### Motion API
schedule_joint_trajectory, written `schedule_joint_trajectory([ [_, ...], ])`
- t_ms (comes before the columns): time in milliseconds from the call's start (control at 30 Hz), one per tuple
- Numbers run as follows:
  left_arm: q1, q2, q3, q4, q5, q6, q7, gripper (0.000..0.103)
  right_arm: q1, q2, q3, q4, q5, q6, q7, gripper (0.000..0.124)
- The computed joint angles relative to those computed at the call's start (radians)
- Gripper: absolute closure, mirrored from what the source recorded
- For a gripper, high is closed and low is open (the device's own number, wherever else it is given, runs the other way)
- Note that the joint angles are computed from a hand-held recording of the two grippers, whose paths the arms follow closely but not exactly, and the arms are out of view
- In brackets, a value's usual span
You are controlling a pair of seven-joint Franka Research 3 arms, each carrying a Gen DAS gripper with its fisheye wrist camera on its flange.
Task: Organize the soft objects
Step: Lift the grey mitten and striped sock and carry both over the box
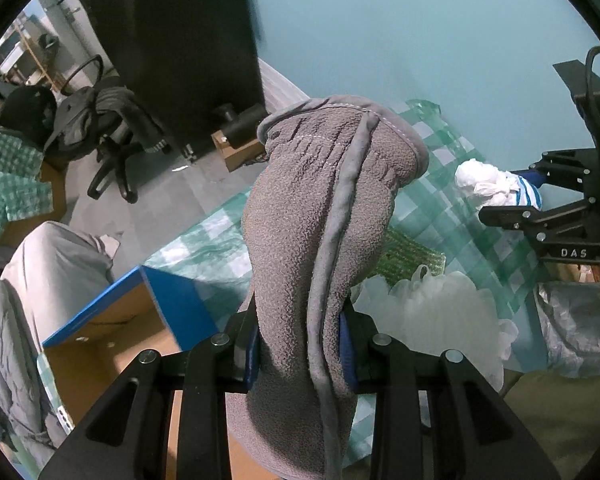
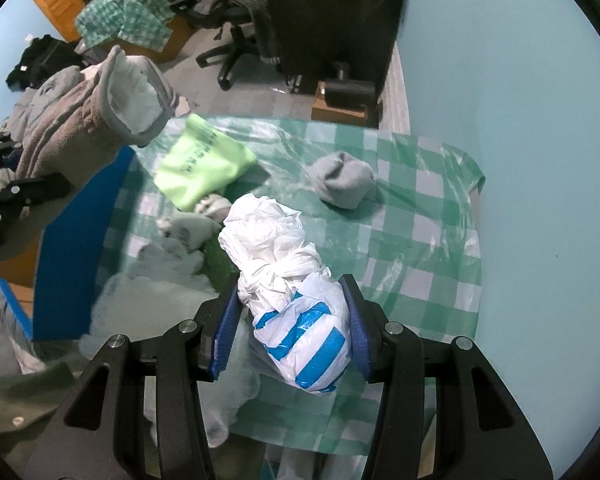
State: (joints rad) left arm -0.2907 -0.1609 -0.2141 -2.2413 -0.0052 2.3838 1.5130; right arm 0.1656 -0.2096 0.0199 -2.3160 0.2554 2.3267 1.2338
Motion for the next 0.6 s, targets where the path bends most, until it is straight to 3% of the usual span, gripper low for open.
schedule_joint_trajectory([
  [600,0.023,-0.218,0.055,-0.161,0.000,-0.015,-0.041,0.071,0.062,-0.014,0.037,0.094,0.017,-0.045,-0.004,0.075],
])
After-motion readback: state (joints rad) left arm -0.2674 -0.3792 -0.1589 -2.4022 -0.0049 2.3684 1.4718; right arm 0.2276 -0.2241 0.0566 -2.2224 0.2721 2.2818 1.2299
